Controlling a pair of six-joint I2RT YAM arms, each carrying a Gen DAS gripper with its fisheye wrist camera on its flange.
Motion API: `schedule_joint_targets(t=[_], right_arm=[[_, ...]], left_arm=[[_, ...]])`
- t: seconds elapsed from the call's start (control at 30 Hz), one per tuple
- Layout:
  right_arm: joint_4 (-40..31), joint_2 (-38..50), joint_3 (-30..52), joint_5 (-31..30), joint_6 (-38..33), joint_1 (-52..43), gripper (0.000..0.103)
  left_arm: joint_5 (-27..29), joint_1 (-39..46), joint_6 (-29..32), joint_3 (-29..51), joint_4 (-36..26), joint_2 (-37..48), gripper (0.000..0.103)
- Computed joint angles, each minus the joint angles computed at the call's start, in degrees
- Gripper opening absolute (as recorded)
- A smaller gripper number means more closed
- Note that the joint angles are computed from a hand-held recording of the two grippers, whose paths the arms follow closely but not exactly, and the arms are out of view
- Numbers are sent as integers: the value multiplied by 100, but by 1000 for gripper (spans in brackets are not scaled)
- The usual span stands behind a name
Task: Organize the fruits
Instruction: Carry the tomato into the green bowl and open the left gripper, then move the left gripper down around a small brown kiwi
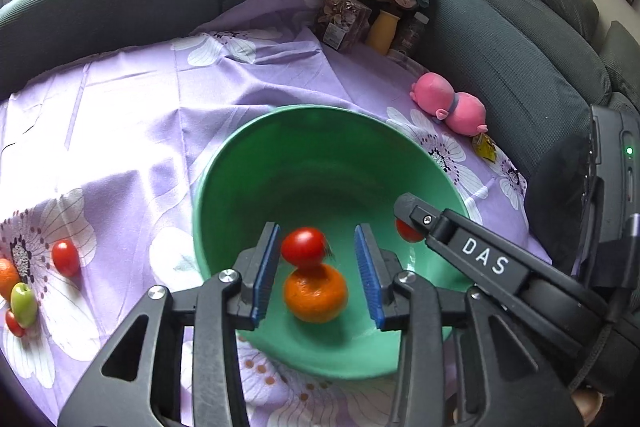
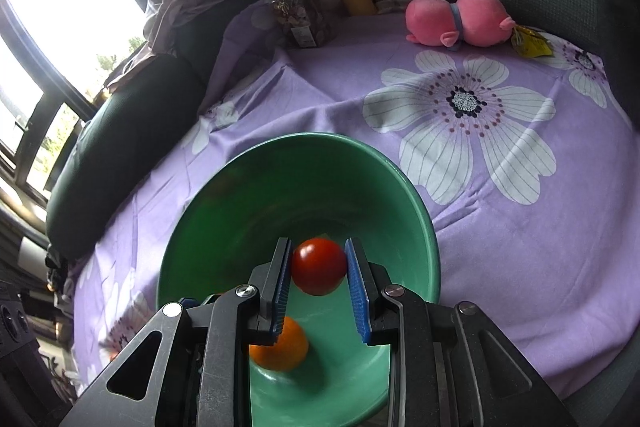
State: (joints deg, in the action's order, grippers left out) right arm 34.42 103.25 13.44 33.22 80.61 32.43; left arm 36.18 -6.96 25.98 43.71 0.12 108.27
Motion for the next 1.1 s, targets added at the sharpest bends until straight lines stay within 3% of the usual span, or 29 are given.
schedule_joint_targets(t=[0.07,0.17,0.37,0.53,0.7,0.93,1.1], right_arm=[[-108,44,108,83,-65,23,29],[-918,133,582,346,-117,112,33],[-1045,476,1028,485,-397,128,39],[-2104,865,1713,825,-218,100,39],[-2716,1119,2111,642,-111,68,39],[-3925,1064,2529,773,593,447,39],[-4112,1019,2651,517,406,701,39]], left_arm=[[229,322,182,41,-225,-97,45],[353,849,410,108,-506,-235,48],[423,2040,704,603,-1088,-75,52],[348,2806,702,887,-914,297,53],[428,3069,601,1682,-1531,1057,53],[396,3212,685,1980,-1748,1300,53],[344,3334,768,2144,-1899,1415,53]])
